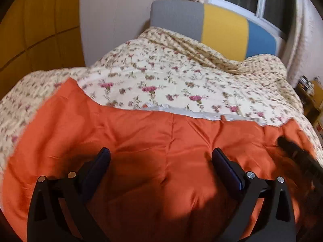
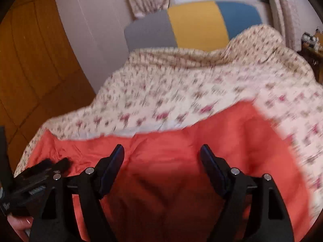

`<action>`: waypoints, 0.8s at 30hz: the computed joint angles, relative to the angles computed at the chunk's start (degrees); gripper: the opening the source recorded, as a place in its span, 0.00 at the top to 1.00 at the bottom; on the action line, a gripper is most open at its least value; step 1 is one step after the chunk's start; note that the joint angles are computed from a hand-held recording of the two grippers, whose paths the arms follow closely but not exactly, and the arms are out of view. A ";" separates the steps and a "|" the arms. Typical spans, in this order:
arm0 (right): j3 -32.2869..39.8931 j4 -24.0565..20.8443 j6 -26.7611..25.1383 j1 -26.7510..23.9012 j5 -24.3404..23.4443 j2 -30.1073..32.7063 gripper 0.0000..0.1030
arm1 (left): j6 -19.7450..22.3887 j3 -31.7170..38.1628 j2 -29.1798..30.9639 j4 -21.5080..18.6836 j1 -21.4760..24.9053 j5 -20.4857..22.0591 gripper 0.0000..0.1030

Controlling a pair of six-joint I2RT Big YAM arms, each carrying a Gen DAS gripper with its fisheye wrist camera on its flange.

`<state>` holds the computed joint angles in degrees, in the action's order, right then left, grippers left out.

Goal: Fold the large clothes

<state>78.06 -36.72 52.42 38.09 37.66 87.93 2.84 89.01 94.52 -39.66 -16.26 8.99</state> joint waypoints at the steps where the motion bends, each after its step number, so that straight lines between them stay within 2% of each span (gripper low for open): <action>1: -0.84 -1.31 0.41 -0.31 0.69 -1.24 0.25 | -0.21 -1.70 -1.69 2.45 0.90 -0.05 0.03; 3: -2.23 -4.91 1.87 -1.35 0.84 -2.97 0.26 | -0.83 -3.57 -3.50 5.99 2.74 0.34 0.03; 4: -2.34 -7.63 3.37 -1.92 0.37 -3.04 0.26 | -0.93 -3.16 -3.36 6.13 3.68 0.11 0.03; 6: -3.58 -10.55 7.27 -3.47 -2.41 -3.29 0.33 | -0.26 -0.71 -1.46 4.17 4.66 -2.10 0.03; 8: -5.64 -10.34 10.97 -4.33 -3.57 -3.72 0.34 | 0.12 2.49 1.57 1.76 5.27 -5.77 0.03; 10: -7.17 -9.94 12.38 -4.52 -3.41 -4.28 0.33 | -0.88 5.36 4.29 -1.18 5.93 -7.17 0.03; 11: -7.35 -10.25 13.15 -4.66 -3.39 -4.00 0.33 | -1.63 6.93 5.75 -2.83 6.44 -6.64 0.03; 14: -7.61 -10.78 14.78 -5.32 -3.98 -3.36 0.30 | -5.31 11.07 10.29 -7.20 8.80 1.76 0.03; 16: -7.44 -11.01 15.14 -5.64 -4.47 -2.93 0.28 | -7.03 11.87 11.48 -7.65 9.75 5.28 0.03; 18: -7.46 -10.68 14.92 -6.00 -4.64 -2.69 0.28 | -7.74 12.08 11.94 -7.69 9.93 6.40 0.03; 24: -6.62 -11.78 14.94 -5.96 -3.84 -1.69 0.26 | -8.01 10.79 11.12 -6.96 9.57 6.26 0.03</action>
